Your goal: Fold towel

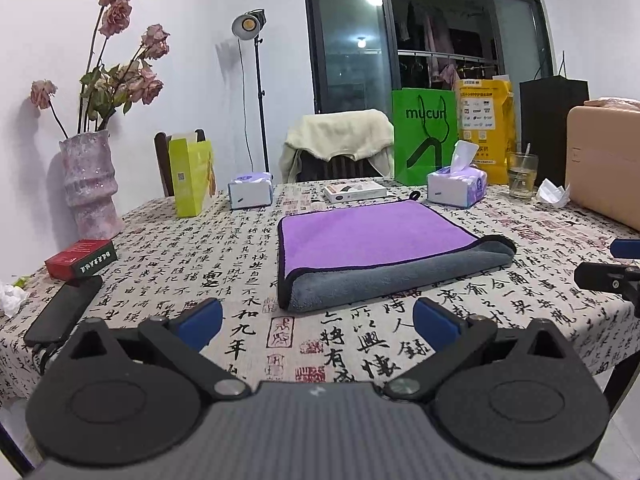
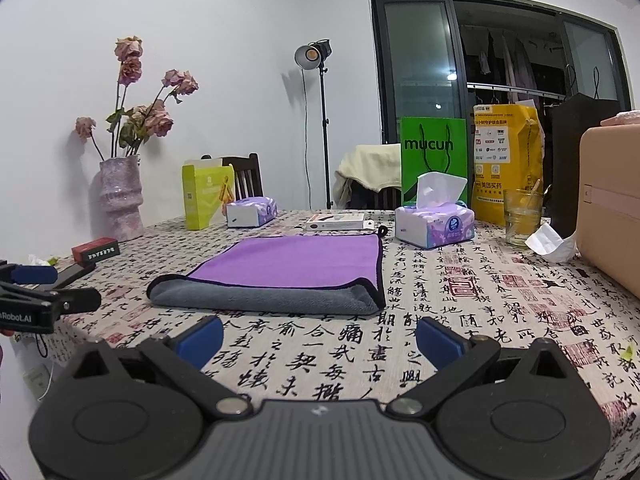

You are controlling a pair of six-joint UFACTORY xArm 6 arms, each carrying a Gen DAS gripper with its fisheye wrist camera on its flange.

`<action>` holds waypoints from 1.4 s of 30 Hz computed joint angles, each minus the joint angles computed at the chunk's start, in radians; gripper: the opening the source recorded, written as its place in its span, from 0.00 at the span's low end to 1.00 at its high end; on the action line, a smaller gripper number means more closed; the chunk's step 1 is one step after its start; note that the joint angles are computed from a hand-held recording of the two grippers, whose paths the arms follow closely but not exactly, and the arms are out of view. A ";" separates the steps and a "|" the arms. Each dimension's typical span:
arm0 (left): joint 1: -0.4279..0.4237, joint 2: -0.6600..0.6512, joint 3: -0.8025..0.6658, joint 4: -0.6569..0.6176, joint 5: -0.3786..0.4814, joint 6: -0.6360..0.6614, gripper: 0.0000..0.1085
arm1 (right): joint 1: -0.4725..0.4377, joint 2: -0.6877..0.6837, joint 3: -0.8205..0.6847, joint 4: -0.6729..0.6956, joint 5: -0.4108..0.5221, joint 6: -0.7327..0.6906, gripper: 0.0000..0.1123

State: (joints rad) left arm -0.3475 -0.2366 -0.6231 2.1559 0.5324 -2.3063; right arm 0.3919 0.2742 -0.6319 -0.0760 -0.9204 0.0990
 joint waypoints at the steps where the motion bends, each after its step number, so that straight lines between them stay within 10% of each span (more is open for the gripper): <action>1: 0.007 0.011 -0.011 0.004 -0.007 0.000 0.95 | -0.002 0.008 -0.014 -0.003 0.009 0.001 0.92; 31: 0.212 0.421 -0.474 0.180 -0.338 -0.124 0.95 | -0.073 0.285 -0.535 -0.151 0.373 -0.020 0.87; 36: 0.226 0.459 -0.530 0.269 -0.365 -0.232 0.92 | -0.123 0.333 -0.660 -0.376 0.450 0.190 0.70; 42: 0.254 0.520 -0.621 0.224 -0.465 -0.176 0.42 | -0.157 0.390 -0.803 -0.650 0.547 0.417 0.27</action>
